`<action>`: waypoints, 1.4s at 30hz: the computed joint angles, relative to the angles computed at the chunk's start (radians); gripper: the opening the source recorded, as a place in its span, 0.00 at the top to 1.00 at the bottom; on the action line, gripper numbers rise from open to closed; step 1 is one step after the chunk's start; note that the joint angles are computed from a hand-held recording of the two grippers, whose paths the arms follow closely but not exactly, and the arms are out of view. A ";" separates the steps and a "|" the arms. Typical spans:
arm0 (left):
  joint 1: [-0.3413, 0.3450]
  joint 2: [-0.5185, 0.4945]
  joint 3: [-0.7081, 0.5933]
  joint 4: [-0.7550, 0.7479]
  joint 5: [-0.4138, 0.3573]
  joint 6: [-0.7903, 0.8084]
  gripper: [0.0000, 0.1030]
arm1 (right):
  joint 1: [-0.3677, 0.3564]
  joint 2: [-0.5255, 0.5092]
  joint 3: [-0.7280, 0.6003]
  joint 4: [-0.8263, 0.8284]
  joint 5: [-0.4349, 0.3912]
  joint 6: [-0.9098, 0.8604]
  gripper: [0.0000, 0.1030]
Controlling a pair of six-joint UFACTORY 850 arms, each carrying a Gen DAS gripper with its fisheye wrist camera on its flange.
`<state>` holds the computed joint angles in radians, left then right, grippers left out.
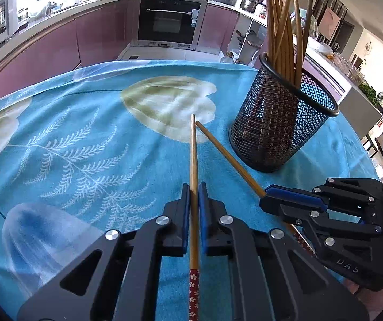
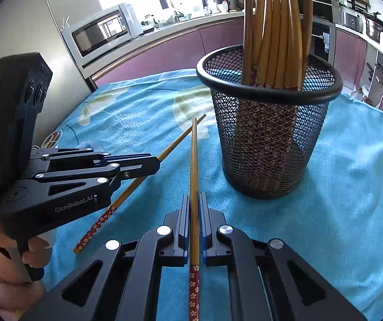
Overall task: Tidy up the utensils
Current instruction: 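Close the left gripper on one chopstick while the right gripper grasps the other, then raise both held chopsticks upright and carry them over the mesh holder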
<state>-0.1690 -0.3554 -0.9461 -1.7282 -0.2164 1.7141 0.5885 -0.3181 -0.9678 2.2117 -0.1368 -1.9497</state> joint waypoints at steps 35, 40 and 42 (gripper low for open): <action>0.032 0.206 0.163 -0.199 -0.111 0.198 0.93 | -0.018 0.160 0.144 0.252 -0.186 -0.251 0.94; 0.035 0.224 0.171 -0.195 -0.130 0.196 0.93 | -0.025 0.174 0.157 0.279 -0.204 -0.278 0.94; 0.035 0.232 0.175 -0.198 -0.136 0.201 0.93 | -0.027 0.178 0.159 0.286 -0.209 -0.283 0.94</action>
